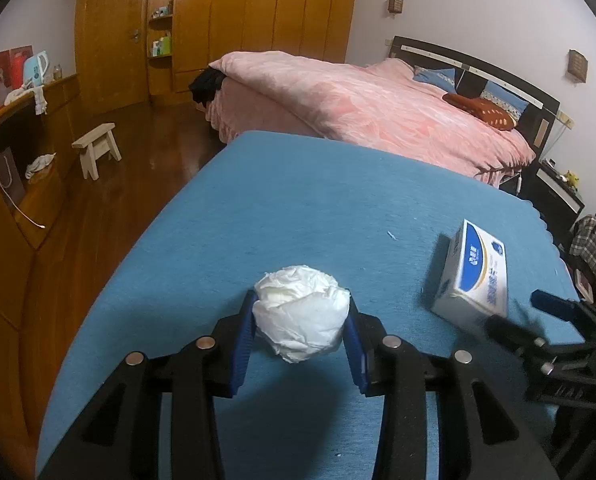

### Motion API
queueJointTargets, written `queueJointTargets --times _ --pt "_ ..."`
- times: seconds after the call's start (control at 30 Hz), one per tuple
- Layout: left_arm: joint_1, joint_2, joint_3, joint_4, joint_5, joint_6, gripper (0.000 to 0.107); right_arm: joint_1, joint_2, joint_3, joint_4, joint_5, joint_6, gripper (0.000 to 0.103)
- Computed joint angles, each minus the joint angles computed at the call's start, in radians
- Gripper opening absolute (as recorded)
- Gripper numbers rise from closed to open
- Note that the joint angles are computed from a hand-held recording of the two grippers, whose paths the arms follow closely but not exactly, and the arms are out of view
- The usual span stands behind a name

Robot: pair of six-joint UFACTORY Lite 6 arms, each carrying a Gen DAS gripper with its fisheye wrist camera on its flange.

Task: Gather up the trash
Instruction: 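Grasp the white tissue with left gripper while right gripper approaches the white box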

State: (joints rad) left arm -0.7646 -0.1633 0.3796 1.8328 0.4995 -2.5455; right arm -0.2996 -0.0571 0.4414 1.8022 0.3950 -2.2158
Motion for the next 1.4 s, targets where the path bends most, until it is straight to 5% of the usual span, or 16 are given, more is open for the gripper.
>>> queueJointTargets --times 0.37,0.77,1.0,1.23,1.4 --pt "-0.017 0.064 0.067 0.017 0.009 -0.016 0.040 -0.157 0.001 0.052 -0.204 0.124 0.176 0.096" --pt "0.041 0.007 0.030 0.008 -0.015 0.006 0.040 0.113 0.118 0.107 0.235 -0.079 -0.083 0.096" --pt "0.005 0.090 0.087 0.040 -0.003 -0.039 0.040 -0.031 0.120 0.107 0.065 -0.015 0.004 0.096" --pt "-0.003 0.156 0.135 0.022 -0.009 -0.009 0.041 0.008 0.205 0.165 0.093 -0.027 -0.019 0.095" --pt "-0.012 0.179 0.153 -0.008 -0.004 0.022 0.041 0.047 0.204 0.168 0.127 -0.053 -0.046 0.074"
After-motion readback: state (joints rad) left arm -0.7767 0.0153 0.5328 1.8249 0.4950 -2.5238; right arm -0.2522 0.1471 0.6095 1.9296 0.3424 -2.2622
